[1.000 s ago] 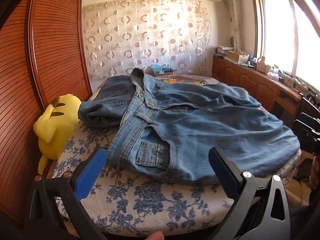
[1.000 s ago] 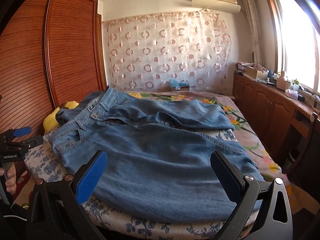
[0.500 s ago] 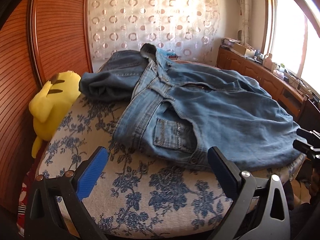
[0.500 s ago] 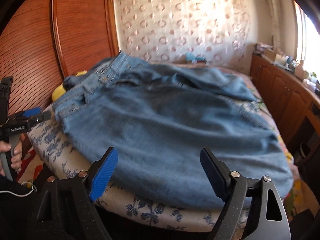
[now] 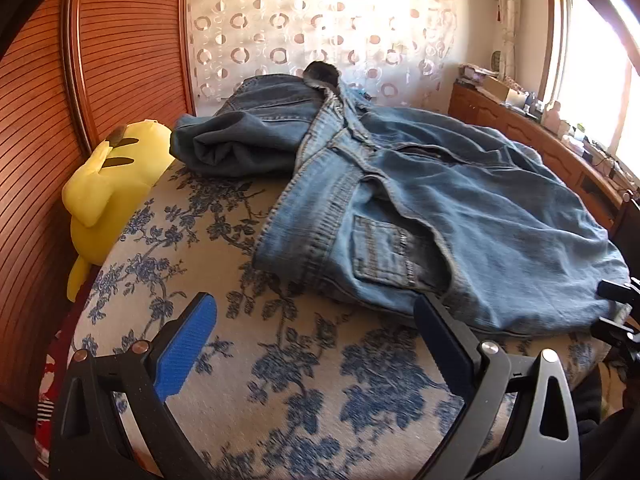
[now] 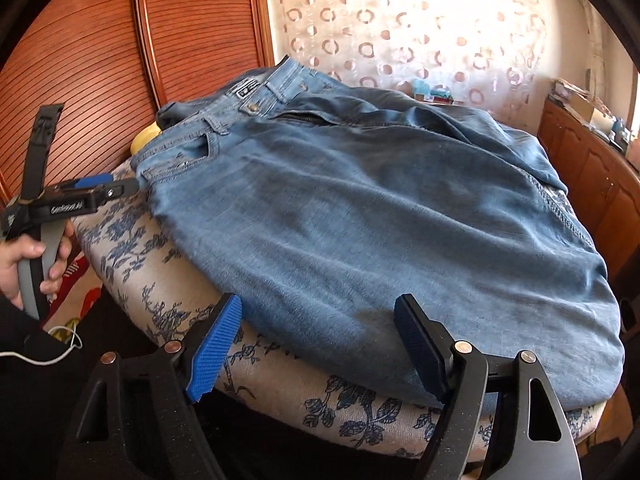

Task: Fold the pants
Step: 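Move both grippers down to the edge of the blue jeans, then close the left gripper on the jeans edge while the right gripper grasps the denim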

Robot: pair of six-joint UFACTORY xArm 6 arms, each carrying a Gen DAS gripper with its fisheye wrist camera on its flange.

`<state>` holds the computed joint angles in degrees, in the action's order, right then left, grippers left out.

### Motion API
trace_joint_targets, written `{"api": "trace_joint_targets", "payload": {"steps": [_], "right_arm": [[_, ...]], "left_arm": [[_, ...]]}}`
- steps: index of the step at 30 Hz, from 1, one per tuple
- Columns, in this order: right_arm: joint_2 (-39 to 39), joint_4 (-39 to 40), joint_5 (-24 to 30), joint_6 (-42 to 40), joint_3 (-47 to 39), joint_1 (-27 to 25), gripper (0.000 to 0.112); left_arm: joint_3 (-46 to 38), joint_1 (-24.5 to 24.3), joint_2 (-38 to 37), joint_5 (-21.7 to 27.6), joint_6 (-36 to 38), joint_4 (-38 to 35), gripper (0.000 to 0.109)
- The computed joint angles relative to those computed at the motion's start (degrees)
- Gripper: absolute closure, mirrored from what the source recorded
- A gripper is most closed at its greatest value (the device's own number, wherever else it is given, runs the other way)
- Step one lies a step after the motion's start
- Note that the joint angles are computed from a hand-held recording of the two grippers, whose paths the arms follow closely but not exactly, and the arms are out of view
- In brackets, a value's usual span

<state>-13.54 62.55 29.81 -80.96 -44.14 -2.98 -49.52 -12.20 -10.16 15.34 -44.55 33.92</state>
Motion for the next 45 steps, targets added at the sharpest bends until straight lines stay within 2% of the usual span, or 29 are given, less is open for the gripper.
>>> {"api": "trace_joint_targets", "payload": {"steps": [5, 9, 11, 15, 19, 23, 26, 29, 30, 32, 36, 39, 45], "right_arm": [[0.16, -0.18, -0.72, -2.17, 0.52, -0.84, 0.032], [0.94, 0.28, -3.83, -1.67, 0.77, 1.57, 0.032], [0.57, -0.37, -4.0, -1.62, 1.24, 1.42, 0.032], [0.22, -0.79, -4.39, -1.95, 1.72, 1.61, 0.032], [0.28, -0.84, -4.93, -2.16, 1.67, 1.78, 0.036], [0.47, -1.16, -6.07, -2.32, 1.58, 1.5, 0.055], [0.52, -1.6, -4.77, -2.24, 1.27, 0.54, 0.06], [0.32, -1.15, -6.23, -3.29, 1.79, 1.04, 0.065], [0.3, -0.86, -6.22, -3.61, 1.76, 1.04, 0.074], [0.43, -0.58, -5.13, -3.84, 1.35, 0.43, 0.089], [0.9, -0.15, -2.9, -4.38, 0.3, -0.89, 0.103], [0.41, 1.29, -2.54, -5.96, 0.19, -1.48, 0.108], [-1.18, 4.51, -0.27, -8.3, -0.91, -3.62, 0.109]], "left_arm": [[-0.94, 1.36, 1.18, -0.45, 0.83, -0.86, 0.009], [-0.98, 2.48, 1.84, -2.2, 2.97, -3.87, 0.012], [-1.11, 2.89, 2.29, -2.86, 3.85, -4.56, 0.017], [-1.55, 3.27, 3.21, -4.48, 10.42, -11.58, 0.031], [-2.91, 3.36, 4.69, -4.74, 16.09, -17.05, 0.036], [-4.09, 2.99, 6.38, -3.59, 19.7, -21.6, 0.041], [-3.81, 2.96, 6.36, -4.11, 18.12, -19.68, 0.043], [-3.89, 2.45, 6.44, -4.4, 21.85, -23.03, 0.057], [-3.61, 2.09, 6.31, -4.79, 23.41, -24.59, 0.062], [-3.17, 1.92, 5.82, -4.81, 22.51, -23.55, 0.065], [-2.17, 1.09, 4.62, -5.67, 29.16, -31.24, 0.074], [-1.61, 0.51, 3.14, -5.95, 31.01, -33.31, 0.078], [-0.47, -0.81, -0.48, -5.78, 30.54, -31.46, 0.085]]}}
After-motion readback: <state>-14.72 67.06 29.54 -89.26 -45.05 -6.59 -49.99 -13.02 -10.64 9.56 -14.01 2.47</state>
